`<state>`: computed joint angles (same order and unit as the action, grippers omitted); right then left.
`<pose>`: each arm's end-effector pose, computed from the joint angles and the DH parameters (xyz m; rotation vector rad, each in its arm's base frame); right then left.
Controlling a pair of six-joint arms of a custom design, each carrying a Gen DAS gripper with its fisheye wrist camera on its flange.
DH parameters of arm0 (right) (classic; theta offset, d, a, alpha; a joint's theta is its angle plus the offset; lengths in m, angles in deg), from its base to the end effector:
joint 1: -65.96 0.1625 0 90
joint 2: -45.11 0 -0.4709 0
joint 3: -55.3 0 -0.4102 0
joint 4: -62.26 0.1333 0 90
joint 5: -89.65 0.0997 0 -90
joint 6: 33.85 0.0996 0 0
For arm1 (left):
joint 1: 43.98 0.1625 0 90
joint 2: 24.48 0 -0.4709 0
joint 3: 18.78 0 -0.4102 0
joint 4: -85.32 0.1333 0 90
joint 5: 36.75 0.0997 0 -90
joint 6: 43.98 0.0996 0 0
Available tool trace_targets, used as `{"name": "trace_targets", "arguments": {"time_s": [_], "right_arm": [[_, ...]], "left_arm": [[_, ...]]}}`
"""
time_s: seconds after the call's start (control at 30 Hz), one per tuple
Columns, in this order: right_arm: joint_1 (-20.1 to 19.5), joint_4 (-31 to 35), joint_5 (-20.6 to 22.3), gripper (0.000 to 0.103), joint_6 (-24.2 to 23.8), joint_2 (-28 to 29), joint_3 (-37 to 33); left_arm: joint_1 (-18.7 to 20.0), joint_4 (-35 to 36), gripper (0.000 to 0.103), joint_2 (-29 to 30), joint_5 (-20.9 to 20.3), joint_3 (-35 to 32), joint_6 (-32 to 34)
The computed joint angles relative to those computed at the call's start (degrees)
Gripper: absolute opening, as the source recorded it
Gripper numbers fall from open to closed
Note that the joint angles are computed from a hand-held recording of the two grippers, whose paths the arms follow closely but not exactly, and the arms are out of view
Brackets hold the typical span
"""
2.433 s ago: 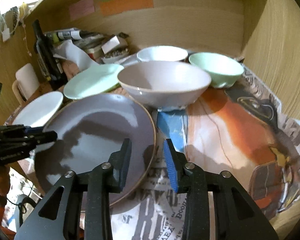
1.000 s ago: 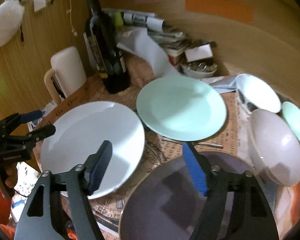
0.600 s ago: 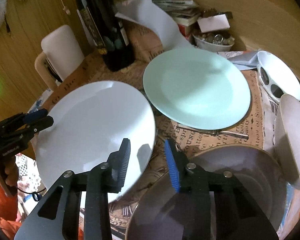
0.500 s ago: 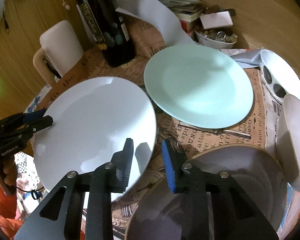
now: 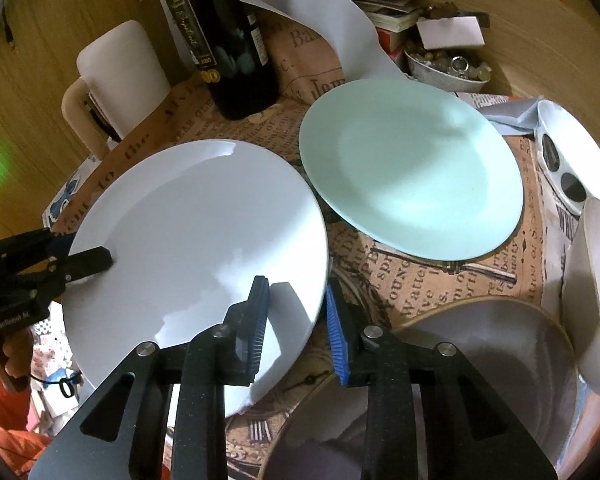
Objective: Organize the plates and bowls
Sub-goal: 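Grasp the rim of the white plate with the left tool, then lift the white plate with the left tool and carry it over the dark plate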
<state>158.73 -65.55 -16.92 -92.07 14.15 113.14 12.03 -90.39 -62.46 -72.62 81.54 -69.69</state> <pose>0.1476 -0.8796 0.1445 1.3861 -2.4304 0.0474 -0.2006 -0.6804 0.0749 -0.0770 2.3303 -1.0056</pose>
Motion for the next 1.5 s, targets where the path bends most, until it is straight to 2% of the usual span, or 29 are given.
{"name": "trace_targets", "arguments": {"time_s": [0.27, 0.43, 0.6, 1.07, 1.5], "right_arm": [[-0.12, -6.15, 1.09, 0.024, 0.78, -1.32, 4.01], [-0.30, -5.34, 2.46, 0.022, 2.78, -1.66, 3.71], [-0.33, -7.47, 4.34, 0.022, 3.02, -2.75, 5.23], [-1.22, -12.79, 10.03, 0.022, 3.93, -6.60, 9.06], [-2.73, -16.07, 12.51, 0.022, 4.41, -10.23, 11.27]], "left_arm": [[-0.34, 1.36, 0.035, 0.25, 1.47, -0.42, -0.97], [-1.00, 1.30, 0.035, 0.45, 3.27, -0.37, -0.86], [-1.75, -0.41, 0.035, 0.63, 4.57, -0.29, 0.50], [-2.74, -6.42, 0.034, 2.43, 3.60, -4.09, 6.17], [-3.76, -9.77, 0.034, 5.30, 1.53, -8.09, 12.58]]}}
